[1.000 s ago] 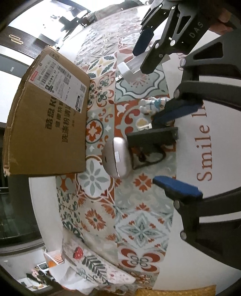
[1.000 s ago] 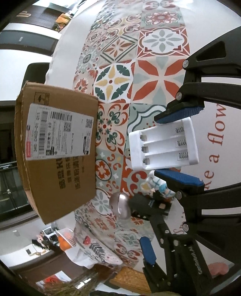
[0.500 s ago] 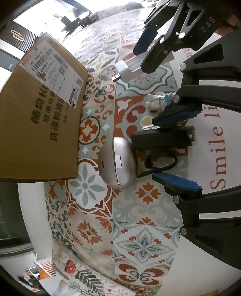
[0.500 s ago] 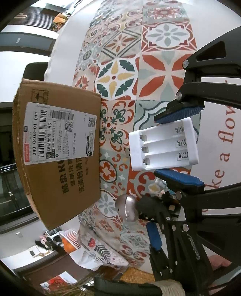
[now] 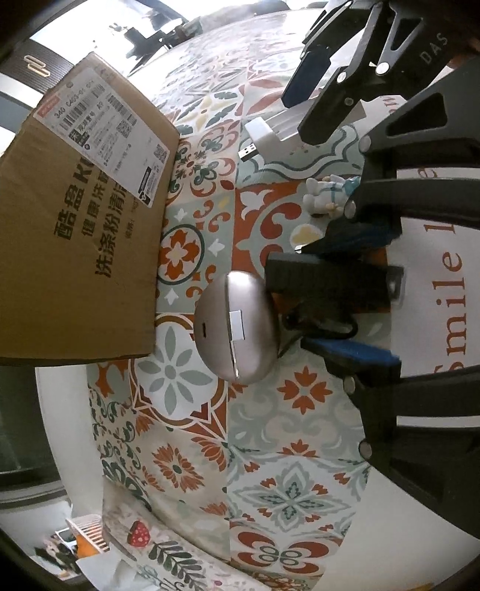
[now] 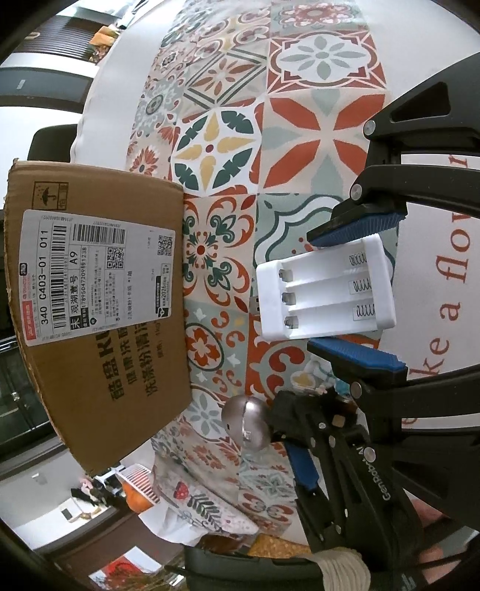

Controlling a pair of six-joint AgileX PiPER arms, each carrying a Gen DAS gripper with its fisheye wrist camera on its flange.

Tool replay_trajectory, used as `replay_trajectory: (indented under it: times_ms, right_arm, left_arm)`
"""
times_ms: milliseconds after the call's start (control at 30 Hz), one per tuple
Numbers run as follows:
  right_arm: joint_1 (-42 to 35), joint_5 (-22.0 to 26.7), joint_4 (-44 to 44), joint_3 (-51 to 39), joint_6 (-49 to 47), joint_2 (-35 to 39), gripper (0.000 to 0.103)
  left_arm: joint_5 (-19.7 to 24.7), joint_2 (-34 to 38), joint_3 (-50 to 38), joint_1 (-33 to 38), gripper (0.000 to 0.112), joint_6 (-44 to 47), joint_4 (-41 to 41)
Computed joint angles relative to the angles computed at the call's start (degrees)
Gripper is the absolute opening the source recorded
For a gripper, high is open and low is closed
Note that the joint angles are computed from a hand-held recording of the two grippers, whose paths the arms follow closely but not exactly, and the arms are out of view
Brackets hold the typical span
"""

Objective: Organize rigid objects
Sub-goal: 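Grasp the white battery charger with the right tool while the left tool grasps the black adapter, then carry the battery charger and black adapter with both tools over the box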

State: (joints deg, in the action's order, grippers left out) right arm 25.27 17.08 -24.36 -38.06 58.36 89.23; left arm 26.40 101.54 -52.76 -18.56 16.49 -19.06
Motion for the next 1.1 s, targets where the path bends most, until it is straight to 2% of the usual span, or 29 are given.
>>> replay_trajectory:
  times_ms: [233, 567, 1100]
  right_arm:
    - [1.8, 2.2, -2.3, -0.2, 2.8, -2.2, 0.051]
    - [4.8, 6.9, -4.7, -0.2, 6.7, -7.3, 0.051]
    - [11.6, 19.6, -11.8, -6.1, 13.4, -15.6, 0.051]
  left_arm:
    - [1.5, -3.8, 2.2, 2.0, 0.038, 5.4, -5.5]
    - [3.9, -11.0, 4.7, 4.1, 0.038, 9.8, -9.3]
    - [9.5, -21.1, 1.4, 7.0, 0.038, 13.7, -12.2]
